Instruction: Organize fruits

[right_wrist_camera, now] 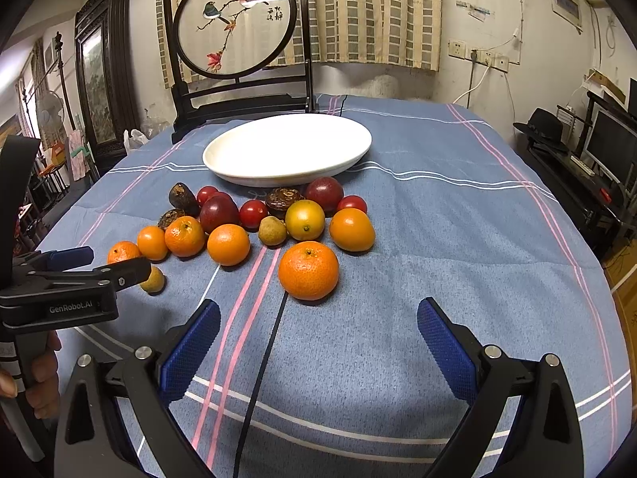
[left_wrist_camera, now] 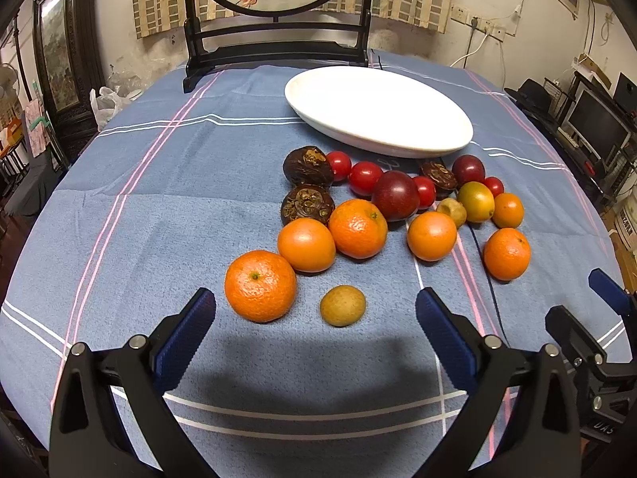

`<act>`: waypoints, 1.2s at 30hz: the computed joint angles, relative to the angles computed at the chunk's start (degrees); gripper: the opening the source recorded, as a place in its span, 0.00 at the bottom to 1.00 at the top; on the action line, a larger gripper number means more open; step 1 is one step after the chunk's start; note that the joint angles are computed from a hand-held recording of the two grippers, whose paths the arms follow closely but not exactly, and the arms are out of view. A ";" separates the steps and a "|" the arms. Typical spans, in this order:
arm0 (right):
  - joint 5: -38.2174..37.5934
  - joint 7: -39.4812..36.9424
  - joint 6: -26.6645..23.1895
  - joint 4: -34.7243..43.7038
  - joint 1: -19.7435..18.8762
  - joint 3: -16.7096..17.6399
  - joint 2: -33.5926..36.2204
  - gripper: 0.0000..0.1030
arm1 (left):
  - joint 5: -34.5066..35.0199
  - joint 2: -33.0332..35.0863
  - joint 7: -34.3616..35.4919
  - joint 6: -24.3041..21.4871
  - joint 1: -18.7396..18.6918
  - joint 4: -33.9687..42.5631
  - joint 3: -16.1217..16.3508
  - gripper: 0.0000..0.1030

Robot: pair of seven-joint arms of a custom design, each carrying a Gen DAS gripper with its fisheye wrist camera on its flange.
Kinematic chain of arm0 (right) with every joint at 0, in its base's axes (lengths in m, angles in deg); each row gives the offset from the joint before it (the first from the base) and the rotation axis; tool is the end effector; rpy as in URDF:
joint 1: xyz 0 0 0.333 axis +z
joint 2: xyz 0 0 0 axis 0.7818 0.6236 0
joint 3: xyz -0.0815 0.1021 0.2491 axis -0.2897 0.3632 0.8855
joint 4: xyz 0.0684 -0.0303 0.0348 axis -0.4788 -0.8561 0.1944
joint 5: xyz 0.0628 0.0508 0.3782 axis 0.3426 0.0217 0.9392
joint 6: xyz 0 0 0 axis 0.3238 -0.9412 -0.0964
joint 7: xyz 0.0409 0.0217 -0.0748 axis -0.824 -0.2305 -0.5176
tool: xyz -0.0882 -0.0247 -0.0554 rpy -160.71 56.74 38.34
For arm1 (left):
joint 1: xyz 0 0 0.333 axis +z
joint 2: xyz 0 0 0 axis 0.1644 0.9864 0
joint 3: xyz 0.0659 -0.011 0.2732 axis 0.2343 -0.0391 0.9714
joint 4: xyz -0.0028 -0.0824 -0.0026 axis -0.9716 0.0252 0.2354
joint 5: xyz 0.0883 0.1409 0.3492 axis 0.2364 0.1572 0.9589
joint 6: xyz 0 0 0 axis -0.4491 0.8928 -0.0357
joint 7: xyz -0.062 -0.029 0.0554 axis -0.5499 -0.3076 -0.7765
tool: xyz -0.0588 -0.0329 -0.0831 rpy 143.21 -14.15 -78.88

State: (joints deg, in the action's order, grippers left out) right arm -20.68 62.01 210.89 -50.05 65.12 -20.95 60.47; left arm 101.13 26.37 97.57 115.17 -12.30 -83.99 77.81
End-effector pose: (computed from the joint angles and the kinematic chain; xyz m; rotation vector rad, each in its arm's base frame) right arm 0.6909 0.1715 0.3567 -1.9610 1.3292 -0.5506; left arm 0.6814 -0.3137 0.3670 -2.0575 1.5649 -0.5615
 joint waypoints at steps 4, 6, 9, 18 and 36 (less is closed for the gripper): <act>0.23 -0.26 0.21 -0.20 -0.21 0.28 -0.07 0.97 | 0.33 -0.34 -0.31 0.21 -0.12 -0.41 0.09 0.96; 0.17 -0.21 0.13 -0.08 -0.15 0.19 -0.01 0.97 | 0.35 -0.39 -0.33 0.25 -0.10 -0.47 0.05 0.96; 0.27 -0.24 0.09 -0.26 -0.21 0.24 -0.15 0.97 | 0.33 -0.40 -0.10 0.12 -0.08 -0.41 0.00 0.96; 0.43 -0.43 0.06 -0.62 -0.33 0.34 -0.39 0.97 | 0.72 -0.70 -0.25 0.22 -0.23 -0.78 0.11 0.96; 5.86 -6.43 -1.61 -2.02 -5.00 5.52 -1.12 0.97 | -2.28 -4.33 1.65 4.51 3.41 -9.28 -1.90 0.96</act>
State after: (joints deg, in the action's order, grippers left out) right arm -14.81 55.58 209.28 -52.07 60.12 -15.43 59.35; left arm 98.84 22.04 99.22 119.68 -8.89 -93.26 75.91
